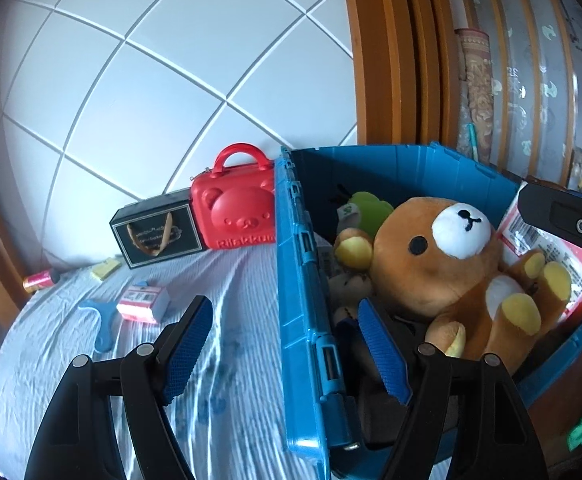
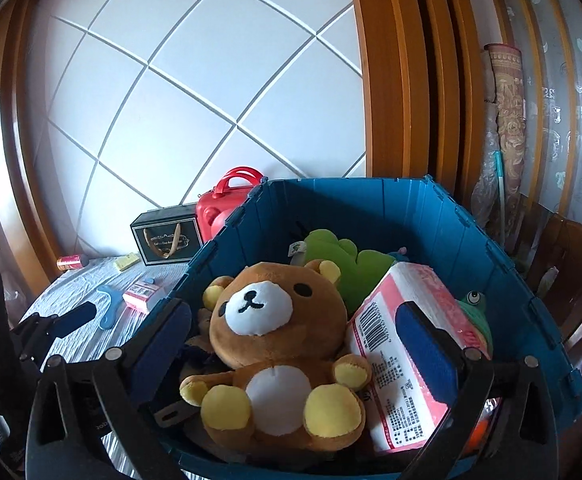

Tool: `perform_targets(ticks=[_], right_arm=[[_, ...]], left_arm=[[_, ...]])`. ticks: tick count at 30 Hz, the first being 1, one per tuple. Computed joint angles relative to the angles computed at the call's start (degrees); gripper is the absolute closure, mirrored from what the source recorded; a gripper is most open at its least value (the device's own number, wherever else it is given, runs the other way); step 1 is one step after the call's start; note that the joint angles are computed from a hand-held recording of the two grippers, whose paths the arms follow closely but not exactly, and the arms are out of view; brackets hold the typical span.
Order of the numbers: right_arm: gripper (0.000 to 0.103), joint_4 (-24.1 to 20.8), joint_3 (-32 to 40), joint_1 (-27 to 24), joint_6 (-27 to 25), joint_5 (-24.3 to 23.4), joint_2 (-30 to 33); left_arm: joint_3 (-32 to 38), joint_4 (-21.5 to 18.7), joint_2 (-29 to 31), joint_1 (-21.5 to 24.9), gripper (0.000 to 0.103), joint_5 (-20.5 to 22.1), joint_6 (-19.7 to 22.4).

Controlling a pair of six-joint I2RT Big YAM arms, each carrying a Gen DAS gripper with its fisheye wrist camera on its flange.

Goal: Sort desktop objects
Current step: 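Release the keychain into the crate while the right tool drops the teddy bear in, then withdraw both open tools from the crate toward the blue hanger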

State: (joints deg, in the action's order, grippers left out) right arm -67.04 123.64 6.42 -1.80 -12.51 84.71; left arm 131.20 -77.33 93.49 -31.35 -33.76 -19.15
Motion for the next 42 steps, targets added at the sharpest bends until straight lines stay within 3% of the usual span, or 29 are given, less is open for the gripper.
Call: perform_targets(ticks=[12,20,25,31,34,37,42], right_arm=[[0.0,-0.49,0.22,1.89,1.37,2.31,-0.48],[0.0,-0.4,0.6,9.97,3.47,8.91,-0.52],[0.0,0.61,2.83,18.17,5.94,14.47,1.46],[0.0,4.82,4.12,28.82,7.35,19.46,5.02],[0.0,4.0,6.64,32.65,8.07,20.2,9.09],[0.0,0.78,10.26,34.74,10.14,19.85,14.31],[0.0,-12.13,24.66,36.19,12.89,19.65,27.9]], left_arm=[[-6.01,1.97,-4.3,2.3,0.026,2.11,-0.54],[-13.71,4.17,-10.77,9.18,0.025,6.63,2.98],[-18.63,5.64,-15.43,17.05,0.023,10.83,7.72],[-26.7,7.34,-20.58,30.22,0.02,17.51,13.77],[-31.0,7.6,-21.51,37.06,0.02,21.27,16.16],[-34.09,6.6,-20.68,43.43,0.02,24.5,17.38],[-38.14,5.62,-18.01,51.35,0.02,28.42,17.12]])
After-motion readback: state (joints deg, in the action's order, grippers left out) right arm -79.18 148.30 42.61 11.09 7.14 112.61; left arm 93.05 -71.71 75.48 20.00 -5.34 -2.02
